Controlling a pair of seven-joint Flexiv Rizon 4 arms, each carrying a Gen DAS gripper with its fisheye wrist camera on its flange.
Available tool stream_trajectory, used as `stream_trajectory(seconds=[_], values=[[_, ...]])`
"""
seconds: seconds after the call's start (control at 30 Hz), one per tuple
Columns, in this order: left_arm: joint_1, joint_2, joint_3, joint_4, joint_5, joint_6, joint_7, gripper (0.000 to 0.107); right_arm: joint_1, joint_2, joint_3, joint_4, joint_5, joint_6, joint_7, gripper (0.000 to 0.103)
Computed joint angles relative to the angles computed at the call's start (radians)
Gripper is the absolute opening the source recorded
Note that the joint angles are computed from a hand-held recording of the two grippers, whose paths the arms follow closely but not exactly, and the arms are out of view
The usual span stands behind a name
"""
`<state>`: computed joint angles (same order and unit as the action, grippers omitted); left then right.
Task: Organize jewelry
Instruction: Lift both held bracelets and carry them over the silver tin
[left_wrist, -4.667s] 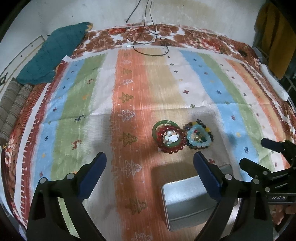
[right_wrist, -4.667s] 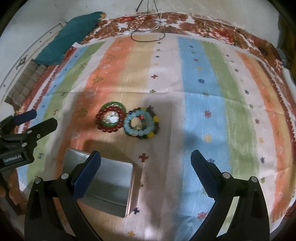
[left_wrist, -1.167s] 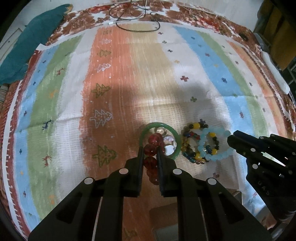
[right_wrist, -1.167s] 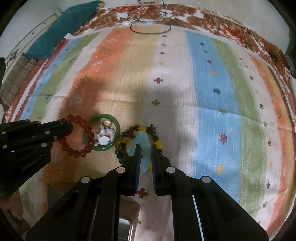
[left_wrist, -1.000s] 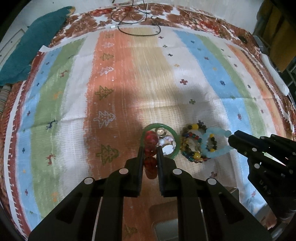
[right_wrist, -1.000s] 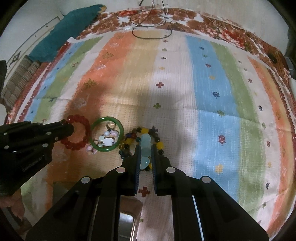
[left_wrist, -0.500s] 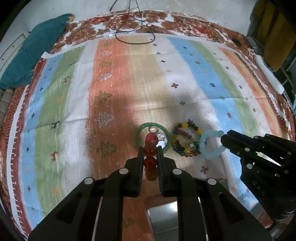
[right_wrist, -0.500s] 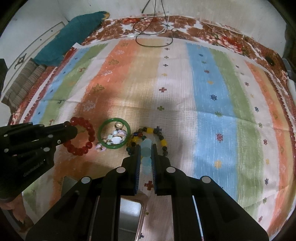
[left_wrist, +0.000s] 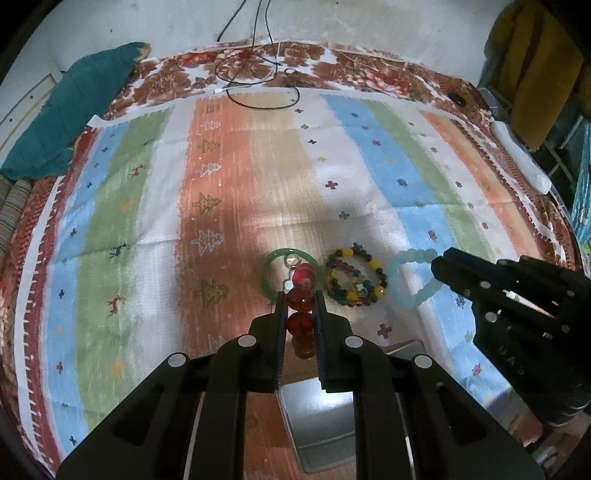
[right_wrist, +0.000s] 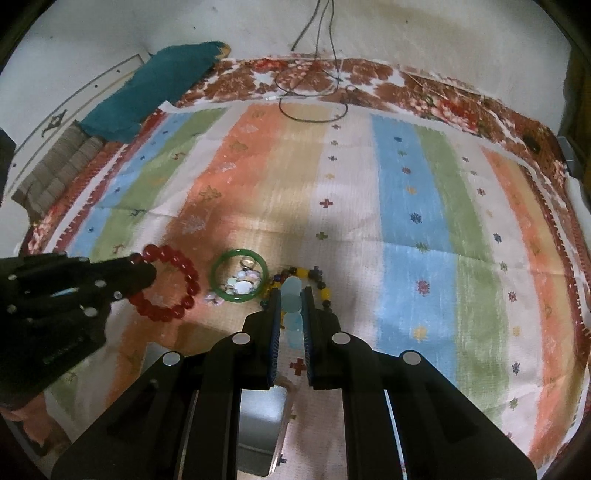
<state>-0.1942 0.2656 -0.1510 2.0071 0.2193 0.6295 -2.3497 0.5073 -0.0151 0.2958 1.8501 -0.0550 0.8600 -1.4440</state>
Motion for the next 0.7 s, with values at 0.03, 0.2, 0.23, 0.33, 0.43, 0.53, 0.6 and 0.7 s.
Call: stream_trajectory(seconds=[0.03,0.2,0.23,0.33,0.43,0.53,0.6,0.7], values=[[-0.001,0.005,-0.004,0.0,0.005,-0.003,-0.005,0.013,0.0,0.005,0.001,0.004,-0.002,0.005,0.0,0.012],[-0.002,0.026,-0.017,0.0,0.022,-0.014,-0.025,0.013,0.003,0.03,0.007,0.031,-0.016,0.022,-0.007,0.012],[-0.002,0.03,-0.018,0.001,0.024,-0.015,-0.028,0.013,0.003,0.035,0.007,0.035,-0.013,0.024,-0.01,0.012],[-0.001,0.039,-0.027,0.001,0.035,-0.025,-0.042,0.013,0.005,0.042,0.008,0.04,-0.007,0.028,-0.021,0.012],[-0.007,0.046,-0.032,0.007,0.032,-0.027,-0.048,0.013,0.006,0.054,0.008,0.042,0.021,0.025,-0.038,0.012],[-0.009,0.056,-0.038,0.007,0.04,-0.033,-0.055,0.013,0.007,0.068,0.01,0.052,0.028,0.029,-0.043,0.012],[-0.01,0.068,-0.039,0.014,0.04,-0.028,-0.063,0.013,0.008,0.078,0.01,0.059,0.036,0.028,-0.048,0.012],[-0.012,0.087,-0.045,0.026,0.041,-0.023,-0.077,0.013,0.01,0.091,0.012,0.071,0.041,0.027,-0.052,0.012]])
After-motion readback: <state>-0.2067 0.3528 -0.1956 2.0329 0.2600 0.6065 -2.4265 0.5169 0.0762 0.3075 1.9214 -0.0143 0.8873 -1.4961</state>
